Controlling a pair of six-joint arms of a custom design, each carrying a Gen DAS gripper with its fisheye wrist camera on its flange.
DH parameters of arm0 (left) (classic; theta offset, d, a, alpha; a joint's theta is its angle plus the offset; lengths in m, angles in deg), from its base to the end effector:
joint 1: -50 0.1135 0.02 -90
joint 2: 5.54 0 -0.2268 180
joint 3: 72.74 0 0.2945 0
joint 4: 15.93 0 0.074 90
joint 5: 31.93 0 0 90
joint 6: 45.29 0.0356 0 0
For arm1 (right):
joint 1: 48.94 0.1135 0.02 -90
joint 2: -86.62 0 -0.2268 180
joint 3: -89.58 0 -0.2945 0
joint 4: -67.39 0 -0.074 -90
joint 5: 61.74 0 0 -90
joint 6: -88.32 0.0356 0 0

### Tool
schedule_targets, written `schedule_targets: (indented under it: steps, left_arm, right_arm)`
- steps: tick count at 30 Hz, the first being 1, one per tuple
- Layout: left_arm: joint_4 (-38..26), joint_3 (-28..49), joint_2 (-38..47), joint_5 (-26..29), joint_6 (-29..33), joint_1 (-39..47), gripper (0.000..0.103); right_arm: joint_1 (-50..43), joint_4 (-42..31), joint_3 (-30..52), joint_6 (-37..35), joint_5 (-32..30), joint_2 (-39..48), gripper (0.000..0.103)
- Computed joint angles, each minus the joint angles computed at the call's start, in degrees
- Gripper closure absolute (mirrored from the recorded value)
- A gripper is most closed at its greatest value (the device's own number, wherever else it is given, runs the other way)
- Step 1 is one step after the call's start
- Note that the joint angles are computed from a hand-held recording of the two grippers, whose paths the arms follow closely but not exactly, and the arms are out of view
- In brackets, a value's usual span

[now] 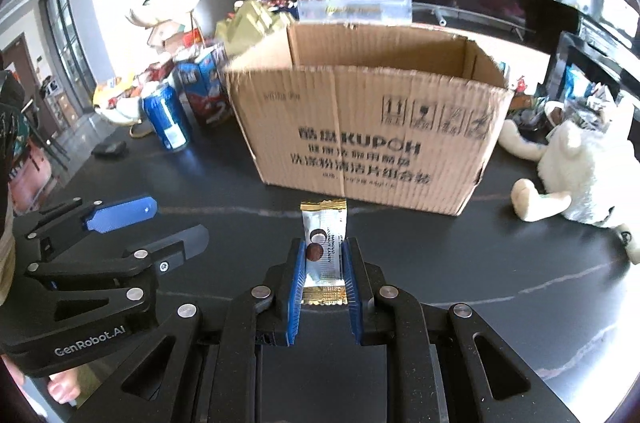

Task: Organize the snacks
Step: 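Carry the white-and-gold candy with the right gripper over the box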

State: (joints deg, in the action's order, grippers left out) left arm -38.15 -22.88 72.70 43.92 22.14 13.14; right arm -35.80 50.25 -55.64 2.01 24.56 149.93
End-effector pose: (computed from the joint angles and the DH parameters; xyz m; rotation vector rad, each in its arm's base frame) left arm 0.2467 -0.1741 0.1117 0.1945 2.4170 -0.1688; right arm 0.2462 0.0598 0.0971 -0.2269 2.3657 0.2176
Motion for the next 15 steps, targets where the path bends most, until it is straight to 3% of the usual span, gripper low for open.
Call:
schedule_targets:
  steps: [6,15]
  left_arm:
    - [-2.25,0.33,-4.78,-1.06,1.95,-0.72,0.044]
    - [-5.19,3.57,-8.19,-0.8,5.96,0.74,0.044]
  right_arm:
    - [0.11,-3.95,-1.85,1.36,1.91,-9.21,0.083]
    - [0.58,-6.8,1.78,2.59,3.53,-11.81,0.083]
